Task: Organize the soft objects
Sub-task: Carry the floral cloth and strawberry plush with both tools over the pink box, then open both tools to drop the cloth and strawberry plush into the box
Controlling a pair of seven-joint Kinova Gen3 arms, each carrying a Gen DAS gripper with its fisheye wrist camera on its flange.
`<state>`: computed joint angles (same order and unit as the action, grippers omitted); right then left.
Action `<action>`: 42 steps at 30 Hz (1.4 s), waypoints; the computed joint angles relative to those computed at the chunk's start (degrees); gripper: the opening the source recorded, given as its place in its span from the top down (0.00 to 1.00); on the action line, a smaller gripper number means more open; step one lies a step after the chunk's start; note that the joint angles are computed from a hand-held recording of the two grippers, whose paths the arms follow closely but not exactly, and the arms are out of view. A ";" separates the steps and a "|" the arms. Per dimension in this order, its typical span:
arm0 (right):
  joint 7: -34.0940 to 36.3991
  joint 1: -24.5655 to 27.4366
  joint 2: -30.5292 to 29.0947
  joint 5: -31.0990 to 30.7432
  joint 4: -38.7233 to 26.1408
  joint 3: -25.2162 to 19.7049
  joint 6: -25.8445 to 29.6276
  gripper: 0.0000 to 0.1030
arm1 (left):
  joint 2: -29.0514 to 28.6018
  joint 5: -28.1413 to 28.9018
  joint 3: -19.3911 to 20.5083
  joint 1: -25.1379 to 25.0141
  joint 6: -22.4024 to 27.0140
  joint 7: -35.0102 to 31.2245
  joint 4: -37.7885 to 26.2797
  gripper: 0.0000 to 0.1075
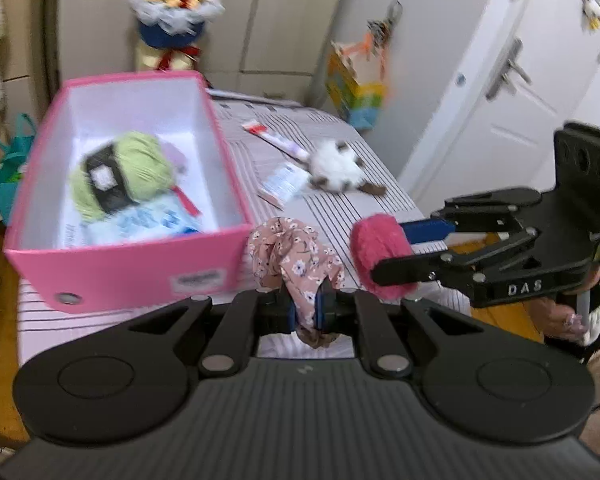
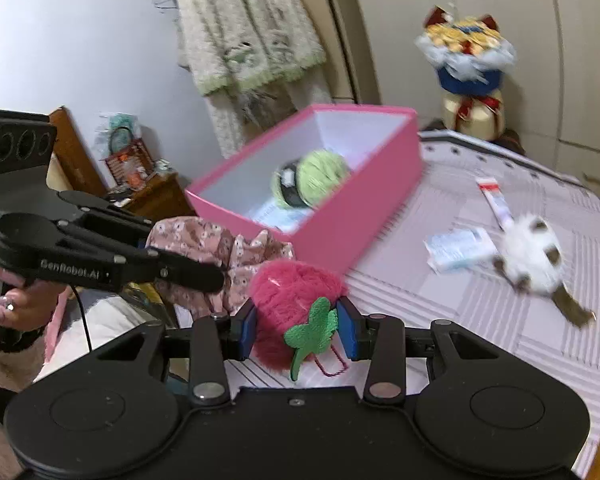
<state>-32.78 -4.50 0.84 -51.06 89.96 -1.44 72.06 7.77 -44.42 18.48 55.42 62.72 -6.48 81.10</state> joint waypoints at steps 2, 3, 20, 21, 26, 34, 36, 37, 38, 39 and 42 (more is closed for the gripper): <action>0.20 -0.54 0.26 -1.08 -1.55 -0.46 0.06 0.55 | -0.91 -0.68 -0.04 -0.11 1.96 -0.76 -0.67 0.92; -0.26 -0.96 0.57 -1.40 -2.66 -0.81 -0.09 0.55 | -1.14 -1.27 0.06 -0.22 3.26 -1.43 -1.23 0.92; -6.46 -4.39 16.63 -1.65 -21.02 -8.44 -8.97 0.55 | -3.33 -11.34 -0.88 -11.09 0.28 -5.17 2.90 0.92; -8.31 -5.11 17.73 -0.10 -22.17 -8.77 -10.02 0.55 | -2.75 -11.49 -1.58 -11.35 0.06 -4.62 3.13 0.92; -13.69 -8.78 22.33 8.50 -27.45 -10.30 -13.72 0.55 | -1.60 -5.07 -5.28 -17.61 -7.44 -7.64 4.79 0.92; -18.49 -14.60 26.56 21.67 -31.34 -11.40 -19.33 0.55 | 2.55 -2.17 -8.76 -19.68 -8.31 -10.89 2.93 0.92; -20.14 -16.34 26.85 25.13 -31.35 -10.95 -21.05 0.55 | 2.81 -0.65 -9.38 -20.02 -9.20 -11.78 3.09 0.91; -21.08 -17.19 27.03 26.86 -31.41 -10.65 -21.78 0.55 | 3.16 -0.14 -9.61 -20.13 -9.43 -12.57 2.93 0.91; -21.72 -17.85 26.92 28.40 -31.01 -10.49 -22.81 0.55 | 3.48 -0.35 -9.82 -19.86 -9.00 -12.54 2.76 0.91; -22.36 -18.53 26.89 29.96 -30.83 -10.29 -23.68 0.55 | 4.15 -1.50 -10.25 -18.93 -7.76 -12.15 2.25 0.90; -24.51 -19.59 27.82 33.08 -32.42 -10.14 -22.91 0.55 | 5.46 -3.87 -11.05 -17.08 -4.94 -11.64 1.21 0.89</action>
<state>-57.29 -24.09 28.66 -17.99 57.54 -11.58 49.14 13.23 -48.29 7.43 38.34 57.78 -18.12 82.31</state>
